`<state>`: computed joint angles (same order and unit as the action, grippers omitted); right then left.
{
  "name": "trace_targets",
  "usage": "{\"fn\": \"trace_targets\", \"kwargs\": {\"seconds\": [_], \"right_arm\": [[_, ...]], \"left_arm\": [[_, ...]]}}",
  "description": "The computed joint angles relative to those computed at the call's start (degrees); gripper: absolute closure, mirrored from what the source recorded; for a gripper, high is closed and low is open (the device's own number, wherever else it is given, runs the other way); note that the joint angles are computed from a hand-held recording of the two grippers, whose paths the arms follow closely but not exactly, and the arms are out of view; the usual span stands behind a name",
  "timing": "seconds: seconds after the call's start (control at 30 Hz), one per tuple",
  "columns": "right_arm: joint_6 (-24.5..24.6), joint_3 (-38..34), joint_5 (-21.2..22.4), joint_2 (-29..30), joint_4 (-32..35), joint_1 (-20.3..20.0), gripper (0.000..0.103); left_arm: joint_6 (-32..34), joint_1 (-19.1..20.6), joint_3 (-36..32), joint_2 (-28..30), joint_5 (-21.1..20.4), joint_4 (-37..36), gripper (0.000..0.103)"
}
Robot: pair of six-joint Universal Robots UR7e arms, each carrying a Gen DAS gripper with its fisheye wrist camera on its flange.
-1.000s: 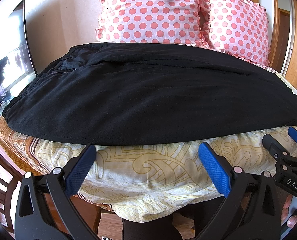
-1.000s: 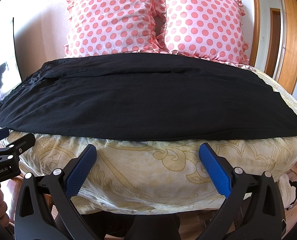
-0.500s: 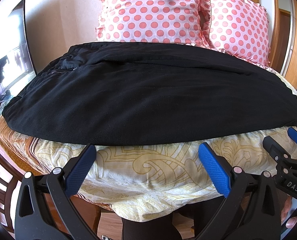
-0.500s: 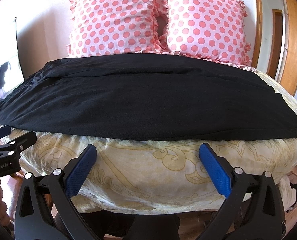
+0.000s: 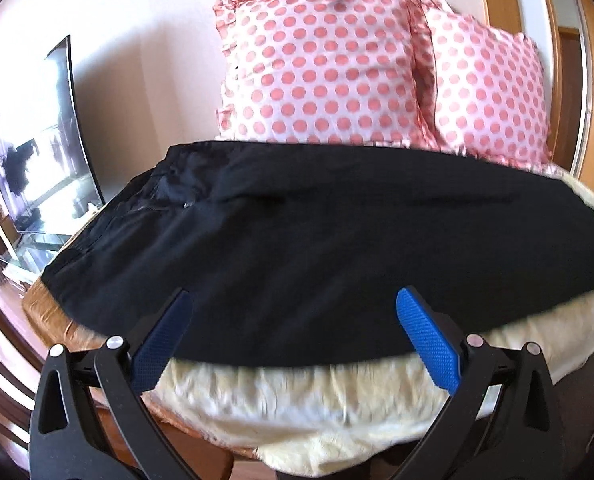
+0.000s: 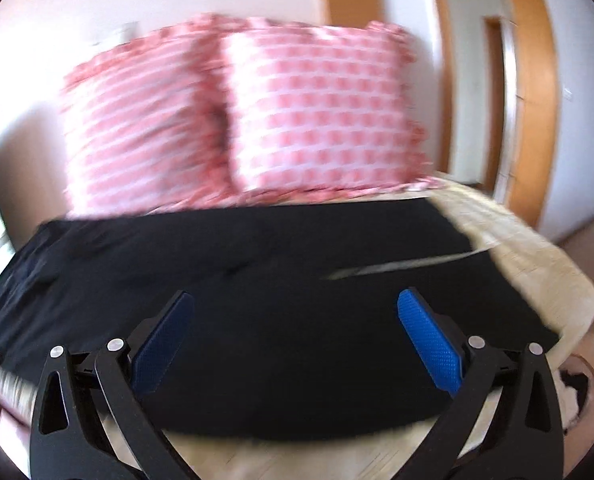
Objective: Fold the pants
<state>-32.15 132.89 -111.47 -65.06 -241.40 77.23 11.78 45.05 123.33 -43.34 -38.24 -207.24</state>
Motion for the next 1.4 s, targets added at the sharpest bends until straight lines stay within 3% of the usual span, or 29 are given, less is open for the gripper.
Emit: {"fn": "trace_targets", "kwargs": {"seconds": [0.17,0.3,0.53,0.6,0.7,0.87,0.97,1.13,1.27,1.3,1.33,1.4], "right_arm": [[5.23,-17.28,-9.65,-1.27,18.27,0.01,0.001],[12.03,-33.41,-17.09,3.19,33.97,-1.48,0.001],[24.24,-55.44,-25.75,13.05,52.47,-4.32,0.018],[27.80,-60.07,-27.05,15.18,56.79,-5.23,0.020],[28.82,-64.85,-29.97,18.03,59.38,-5.69,0.025],[30.33,-71.38,-35.72,21.99,62.63,-6.39,0.025],[28.41,-71.59,-35.39,22.43,60.16,-6.99,0.029],[29.05,-66.68,-33.25,19.49,57.19,-7.67,0.070],[30.69,-60.19,-24.29,15.06,54.12,-9.65,0.086],[31.18,-58.25,-21.39,13.75,53.23,-10.07,0.097],[31.91,-55.62,-17.72,12.09,51.77,-10.56,0.098],[31.06,-52.48,-15.31,10.43,48.04,-10.48,0.098]], "left_arm": [[-3.78,3.07,-5.36,-0.70,-4.05,7.20,0.002],[-4.63,4.42,-10.30,1.20,-4.26,9.90,0.002],[-1.78,5.34,-15.52,4.50,-3.51,10.18,0.002],[-1.11,5.67,-16.77,5.36,-3.45,10.44,0.002],[-1.12,6.36,-18.51,6.35,-3.73,12.05,0.002],[-2.27,7.17,-20.02,7.06,-4.28,15.30,0.002],[-1.23,7.03,-19.98,7.40,-4.23,13.60,0.002],[-1.30,6.90,-20.09,7.58,-3.78,13.87,0.002],[-1.98,6.89,-19.59,7.11,-3.98,13.75,0.002],[-2.56,6.88,-19.29,6.78,-4.08,14.14,0.002],[-2.95,6.84,-19.05,6.67,-4.11,13.85,0.002],[-3.03,6.59,-18.34,6.30,-3.84,13.29,0.002]]}}
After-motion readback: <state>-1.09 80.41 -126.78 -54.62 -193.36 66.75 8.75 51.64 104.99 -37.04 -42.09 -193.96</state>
